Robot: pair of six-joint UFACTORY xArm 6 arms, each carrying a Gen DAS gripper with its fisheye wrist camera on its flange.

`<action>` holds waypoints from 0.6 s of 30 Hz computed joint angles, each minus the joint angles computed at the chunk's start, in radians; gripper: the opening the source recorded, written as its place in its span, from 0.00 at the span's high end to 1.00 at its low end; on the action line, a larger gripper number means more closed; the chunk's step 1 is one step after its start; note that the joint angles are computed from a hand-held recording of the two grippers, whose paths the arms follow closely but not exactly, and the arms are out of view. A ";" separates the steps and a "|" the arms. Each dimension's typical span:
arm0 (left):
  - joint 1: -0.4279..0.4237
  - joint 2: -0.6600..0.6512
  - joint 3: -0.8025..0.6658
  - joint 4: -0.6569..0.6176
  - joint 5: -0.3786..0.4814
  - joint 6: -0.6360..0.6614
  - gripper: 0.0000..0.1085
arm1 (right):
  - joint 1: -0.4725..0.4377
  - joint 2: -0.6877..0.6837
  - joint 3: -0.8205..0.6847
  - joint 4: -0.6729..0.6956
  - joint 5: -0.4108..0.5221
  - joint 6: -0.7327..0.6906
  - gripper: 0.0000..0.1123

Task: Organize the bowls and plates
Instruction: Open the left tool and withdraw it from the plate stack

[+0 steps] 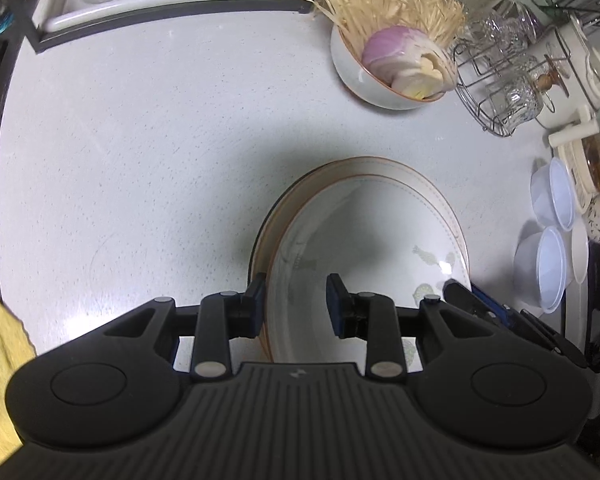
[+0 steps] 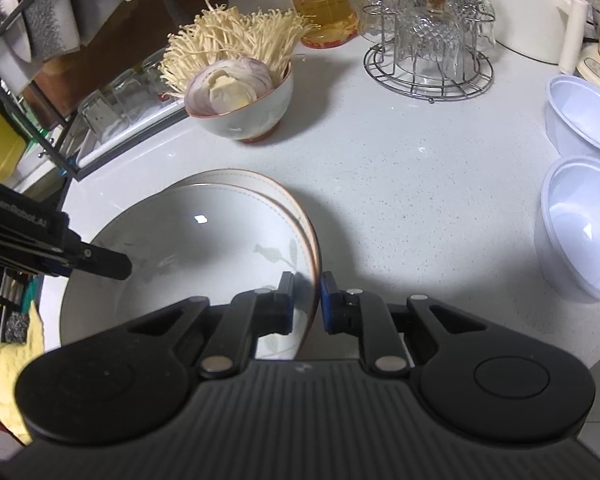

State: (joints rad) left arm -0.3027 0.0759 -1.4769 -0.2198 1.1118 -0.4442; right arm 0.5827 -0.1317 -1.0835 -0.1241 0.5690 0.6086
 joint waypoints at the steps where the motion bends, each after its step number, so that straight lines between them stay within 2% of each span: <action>1: -0.003 -0.003 0.001 0.004 0.003 -0.007 0.68 | 0.000 0.001 -0.001 0.002 0.000 -0.006 0.86; 12: -0.021 -0.067 0.039 0.071 0.018 -0.035 0.67 | -0.004 0.008 -0.015 0.018 0.011 -0.050 0.85; 18: -0.041 -0.098 0.064 0.115 -0.016 -0.052 0.66 | -0.008 0.013 -0.025 0.033 0.018 -0.063 0.86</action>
State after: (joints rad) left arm -0.3437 -0.0222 -1.4128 -0.1047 1.0962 -0.4967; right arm 0.5750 -0.1184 -1.1088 -0.0914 0.5871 0.5458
